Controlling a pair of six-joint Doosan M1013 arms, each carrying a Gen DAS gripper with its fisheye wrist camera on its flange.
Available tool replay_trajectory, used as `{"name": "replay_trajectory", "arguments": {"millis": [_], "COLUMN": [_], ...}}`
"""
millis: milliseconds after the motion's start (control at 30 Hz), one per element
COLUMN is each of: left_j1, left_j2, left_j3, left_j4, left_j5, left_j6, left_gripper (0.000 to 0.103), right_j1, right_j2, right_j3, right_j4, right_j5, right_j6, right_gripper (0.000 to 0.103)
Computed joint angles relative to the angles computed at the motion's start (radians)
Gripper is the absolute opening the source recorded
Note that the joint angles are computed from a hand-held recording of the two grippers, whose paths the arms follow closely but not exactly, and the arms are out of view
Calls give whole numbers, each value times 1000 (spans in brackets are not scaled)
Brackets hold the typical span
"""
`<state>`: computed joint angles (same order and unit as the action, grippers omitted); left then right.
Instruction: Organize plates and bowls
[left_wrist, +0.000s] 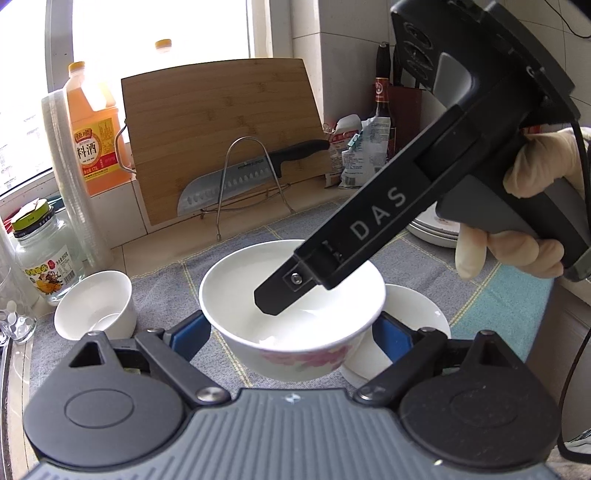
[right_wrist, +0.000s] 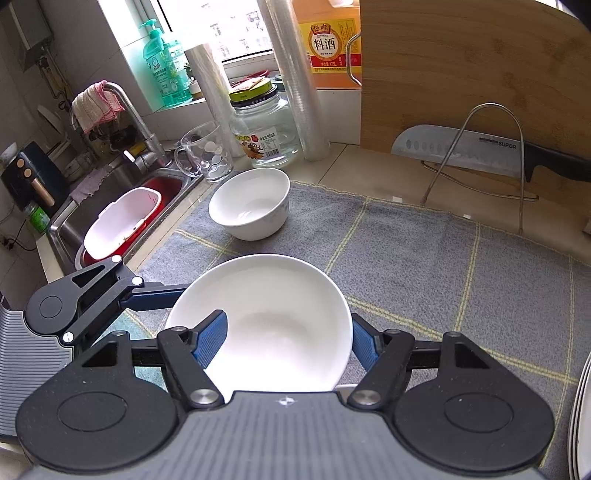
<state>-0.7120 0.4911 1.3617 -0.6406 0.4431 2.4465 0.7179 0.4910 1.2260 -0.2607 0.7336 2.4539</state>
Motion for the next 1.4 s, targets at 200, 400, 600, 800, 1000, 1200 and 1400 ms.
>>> {"name": "replay_trajectory", "arguments": {"millis": [200, 400, 600, 800, 1000, 1200, 1400], "left_j1": [0, -1, -1, -5, -8, -10, -12], "left_j2": [-1, 11, 34, 46, 51, 55, 58], "left_j3": [0, -17, -47, -60, -65, -69, -69], "left_j4": [-48, -76, -95, -113, -117, -113, -97], "left_j5": [34, 69, 126, 162, 192, 220, 228], "left_j6": [62, 109, 143, 172, 185, 180, 169], "left_gripper": [94, 94, 94, 94, 94, 94, 94], "right_j1": [17, 30, 36, 42, 48, 53, 54], "right_j2": [-17, -33, -50, -66, -73, -77, -77], "right_j3": [26, 48, 73, 96, 106, 112, 116], "right_j4": [-47, -100, -141, -171, -185, -178, -166], "right_j5": [13, 27, 49, 69, 89, 110, 113], "right_j6": [87, 166, 245, 308, 349, 358, 356], "right_gripper": [76, 76, 76, 76, 76, 76, 76]}}
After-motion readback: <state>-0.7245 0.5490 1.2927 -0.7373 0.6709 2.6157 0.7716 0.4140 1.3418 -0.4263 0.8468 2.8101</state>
